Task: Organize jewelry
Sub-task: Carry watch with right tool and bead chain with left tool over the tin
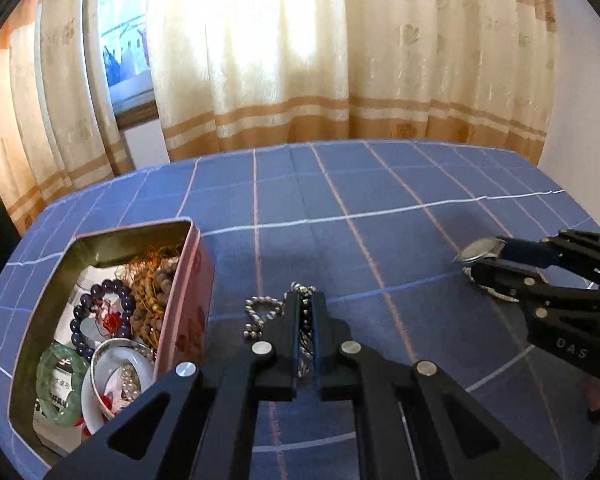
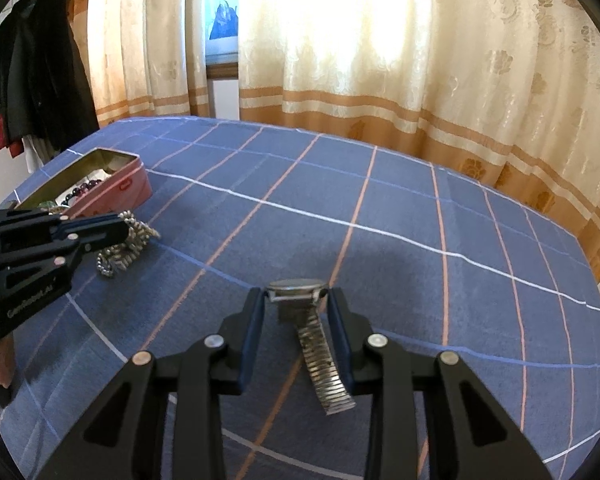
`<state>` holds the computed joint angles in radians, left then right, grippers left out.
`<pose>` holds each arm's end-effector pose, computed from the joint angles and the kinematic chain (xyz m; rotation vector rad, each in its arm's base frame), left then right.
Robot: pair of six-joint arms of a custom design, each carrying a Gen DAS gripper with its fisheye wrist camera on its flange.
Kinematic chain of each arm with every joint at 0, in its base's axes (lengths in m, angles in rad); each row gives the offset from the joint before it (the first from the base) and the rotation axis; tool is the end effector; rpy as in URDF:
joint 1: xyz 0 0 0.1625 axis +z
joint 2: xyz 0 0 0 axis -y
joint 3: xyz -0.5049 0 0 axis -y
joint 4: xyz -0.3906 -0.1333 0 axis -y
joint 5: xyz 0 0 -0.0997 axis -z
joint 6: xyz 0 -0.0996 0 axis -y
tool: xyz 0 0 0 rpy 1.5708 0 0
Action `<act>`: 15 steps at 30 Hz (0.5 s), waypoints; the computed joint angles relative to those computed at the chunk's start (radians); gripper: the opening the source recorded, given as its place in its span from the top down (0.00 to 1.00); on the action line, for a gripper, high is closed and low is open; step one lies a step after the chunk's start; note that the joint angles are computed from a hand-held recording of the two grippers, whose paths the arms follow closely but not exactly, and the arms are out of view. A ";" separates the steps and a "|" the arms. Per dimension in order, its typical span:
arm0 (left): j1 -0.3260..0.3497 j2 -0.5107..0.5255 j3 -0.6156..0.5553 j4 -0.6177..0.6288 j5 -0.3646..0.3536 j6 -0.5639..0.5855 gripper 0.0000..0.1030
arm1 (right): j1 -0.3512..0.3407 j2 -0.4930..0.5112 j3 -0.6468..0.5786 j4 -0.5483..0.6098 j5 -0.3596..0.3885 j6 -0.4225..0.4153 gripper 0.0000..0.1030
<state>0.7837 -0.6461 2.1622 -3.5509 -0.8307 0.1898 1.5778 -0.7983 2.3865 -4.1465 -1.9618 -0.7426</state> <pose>-0.2456 -0.5278 0.0553 0.9479 2.2606 -0.8298 0.0987 -0.4767 0.1661 0.6039 -2.1940 0.9753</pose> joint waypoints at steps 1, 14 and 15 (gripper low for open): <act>-0.002 0.002 0.001 -0.016 -0.006 0.009 0.96 | 0.001 0.003 0.002 -0.017 0.003 -0.004 0.82; -0.002 0.006 0.005 -0.051 -0.024 0.029 0.96 | -0.014 -0.027 -0.002 0.057 0.031 0.056 0.43; -0.001 0.006 0.006 -0.051 -0.027 0.030 0.96 | -0.014 -0.031 -0.007 0.082 0.023 0.063 0.45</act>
<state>0.7827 -0.6405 2.1681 -3.6020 -0.8576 0.2195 1.5639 -0.8289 2.3792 -4.0646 -1.9387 -0.6795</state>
